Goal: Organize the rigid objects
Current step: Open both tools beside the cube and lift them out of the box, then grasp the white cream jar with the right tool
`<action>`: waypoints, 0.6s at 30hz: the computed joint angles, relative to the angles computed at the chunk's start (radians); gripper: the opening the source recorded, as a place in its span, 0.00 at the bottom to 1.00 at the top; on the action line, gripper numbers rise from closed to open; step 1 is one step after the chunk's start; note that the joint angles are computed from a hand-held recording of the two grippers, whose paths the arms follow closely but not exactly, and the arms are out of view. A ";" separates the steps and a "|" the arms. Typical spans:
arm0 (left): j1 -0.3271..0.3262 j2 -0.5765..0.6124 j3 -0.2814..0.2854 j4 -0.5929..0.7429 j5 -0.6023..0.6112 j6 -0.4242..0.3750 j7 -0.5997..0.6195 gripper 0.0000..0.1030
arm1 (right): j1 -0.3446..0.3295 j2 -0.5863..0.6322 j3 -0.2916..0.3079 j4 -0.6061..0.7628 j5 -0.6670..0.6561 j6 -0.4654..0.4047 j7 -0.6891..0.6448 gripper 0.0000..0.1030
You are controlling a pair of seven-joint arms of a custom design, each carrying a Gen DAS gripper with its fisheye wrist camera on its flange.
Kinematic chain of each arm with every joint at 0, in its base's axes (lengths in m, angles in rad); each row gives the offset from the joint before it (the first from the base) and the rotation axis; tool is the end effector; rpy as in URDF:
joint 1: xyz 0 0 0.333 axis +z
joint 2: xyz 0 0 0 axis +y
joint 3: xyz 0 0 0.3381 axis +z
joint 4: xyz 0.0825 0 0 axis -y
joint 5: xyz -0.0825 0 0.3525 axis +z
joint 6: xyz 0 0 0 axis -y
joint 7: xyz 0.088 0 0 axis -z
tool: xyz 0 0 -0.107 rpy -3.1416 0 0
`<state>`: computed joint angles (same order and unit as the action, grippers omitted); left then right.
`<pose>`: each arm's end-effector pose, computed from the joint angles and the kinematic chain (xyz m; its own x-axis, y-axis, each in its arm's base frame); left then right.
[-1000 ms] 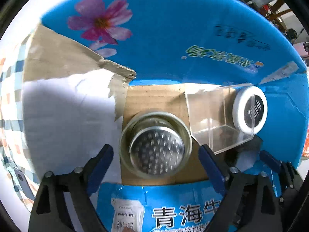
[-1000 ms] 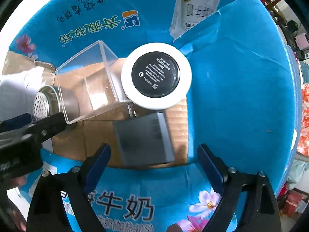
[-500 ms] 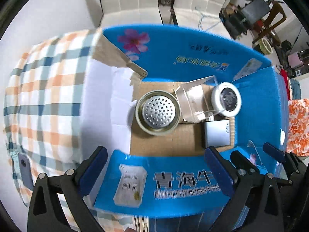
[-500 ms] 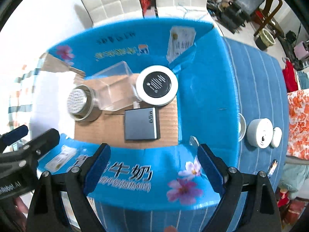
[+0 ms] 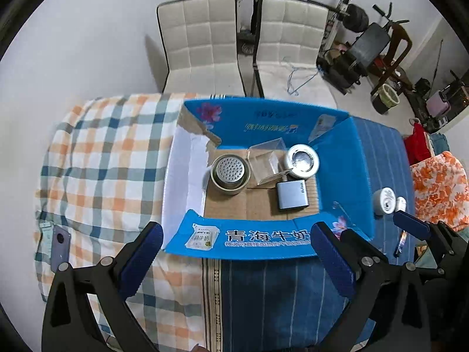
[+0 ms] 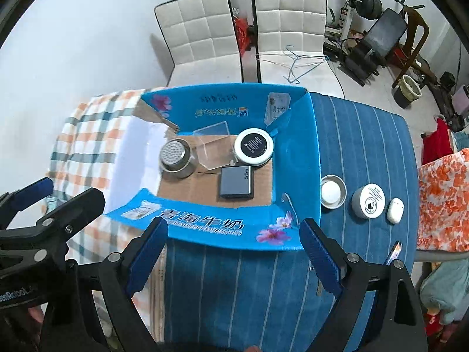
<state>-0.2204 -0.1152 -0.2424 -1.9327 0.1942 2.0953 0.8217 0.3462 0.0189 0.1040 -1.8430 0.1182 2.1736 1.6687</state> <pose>0.4668 -0.2295 0.5928 0.2048 -0.9786 0.0198 -0.9207 -0.1994 -0.3355 0.5086 0.2503 0.5728 0.3131 -0.9388 -0.1440 -0.9203 -0.2624 -0.2902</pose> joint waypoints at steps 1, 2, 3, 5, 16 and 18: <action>-0.002 -0.012 -0.004 -0.002 0.005 0.003 -0.009 1.00 | -0.001 -0.018 -0.001 -0.005 0.001 -0.001 -0.004 0.91; -0.004 -0.023 -0.006 0.001 0.006 0.002 -0.015 1.00 | -0.002 -0.032 -0.002 -0.008 0.004 -0.005 -0.013 0.91; -0.007 -0.034 -0.011 0.001 0.008 0.003 -0.023 1.00 | -0.002 -0.040 -0.002 -0.005 0.006 -0.012 -0.018 0.91; -0.010 -0.047 -0.018 0.006 0.015 -0.004 -0.042 1.00 | -0.005 -0.060 -0.005 -0.004 0.026 -0.028 -0.044 0.91; -0.029 -0.055 -0.048 0.051 0.048 -0.025 -0.102 1.00 | -0.025 -0.131 -0.027 -0.028 0.095 -0.038 -0.126 0.91; -0.036 -0.039 -0.055 0.074 0.062 -0.037 -0.112 1.00 | -0.043 -0.128 -0.045 -0.031 0.118 -0.052 -0.133 0.91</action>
